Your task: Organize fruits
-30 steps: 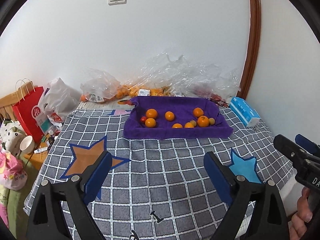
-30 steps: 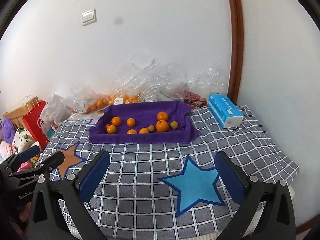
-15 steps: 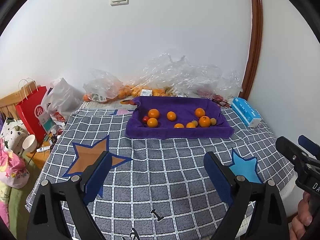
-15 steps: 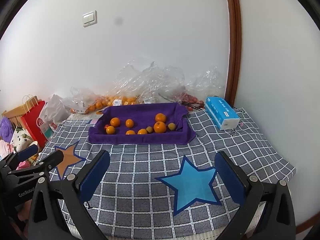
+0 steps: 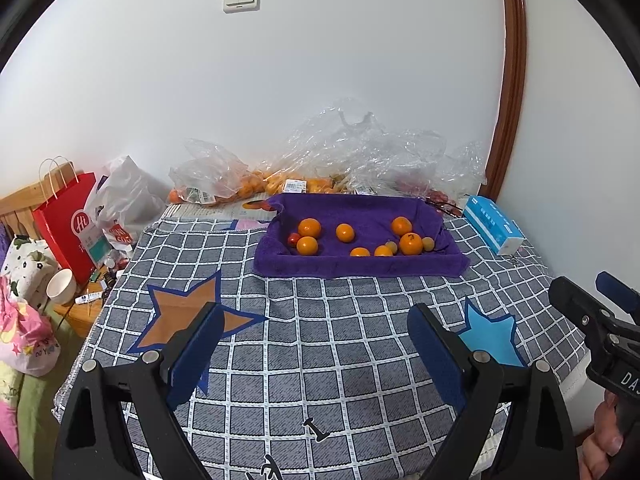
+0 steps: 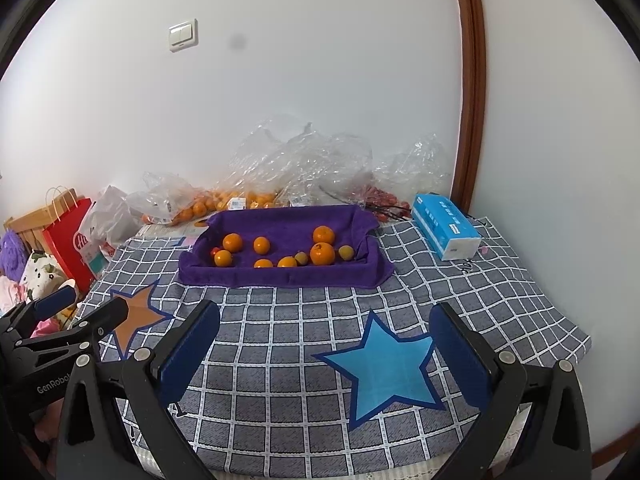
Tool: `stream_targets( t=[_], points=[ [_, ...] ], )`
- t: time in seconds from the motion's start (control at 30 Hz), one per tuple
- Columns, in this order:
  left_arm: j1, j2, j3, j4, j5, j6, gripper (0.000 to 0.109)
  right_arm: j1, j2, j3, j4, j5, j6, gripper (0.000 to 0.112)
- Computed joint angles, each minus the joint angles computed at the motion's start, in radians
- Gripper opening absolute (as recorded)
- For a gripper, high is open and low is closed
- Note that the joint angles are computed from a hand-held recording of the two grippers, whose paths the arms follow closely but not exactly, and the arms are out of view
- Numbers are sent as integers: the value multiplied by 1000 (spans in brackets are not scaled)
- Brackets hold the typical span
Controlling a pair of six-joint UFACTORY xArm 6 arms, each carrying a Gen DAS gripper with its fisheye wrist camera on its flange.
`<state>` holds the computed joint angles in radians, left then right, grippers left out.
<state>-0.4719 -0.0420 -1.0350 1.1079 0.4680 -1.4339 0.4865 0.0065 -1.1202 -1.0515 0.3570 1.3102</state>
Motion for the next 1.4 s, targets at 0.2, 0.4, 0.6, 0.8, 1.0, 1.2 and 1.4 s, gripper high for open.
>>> stream_targets(
  t=[0.2,0.4,0.6,0.8,1.0,1.2,1.4],
  points=[
    [0,-2,2,0,-1,1,93,2,-1,1,-7,3,5,103],
    [-1,-2,1,-1,1,1,93,7,-2,0,-10,11,4,103],
    [1,-4,3,-4,-1,3,93,8,-2,-1,-4,14,-2,103],
    [-3,-7,3,-2,4,1,93,9,-2,-2,-4,16,-3,103],
    [-6,-7,2,-4,8,0,93,9,-2,-1,-6,15,-2,103],
    [-8,-7,2,-2,11,-2,93,9,-3,0,-7,15,-1,103],
    [-10,-8,1,-2,12,-2,93,8,-4,1,-6,14,-2,103]
  ],
)
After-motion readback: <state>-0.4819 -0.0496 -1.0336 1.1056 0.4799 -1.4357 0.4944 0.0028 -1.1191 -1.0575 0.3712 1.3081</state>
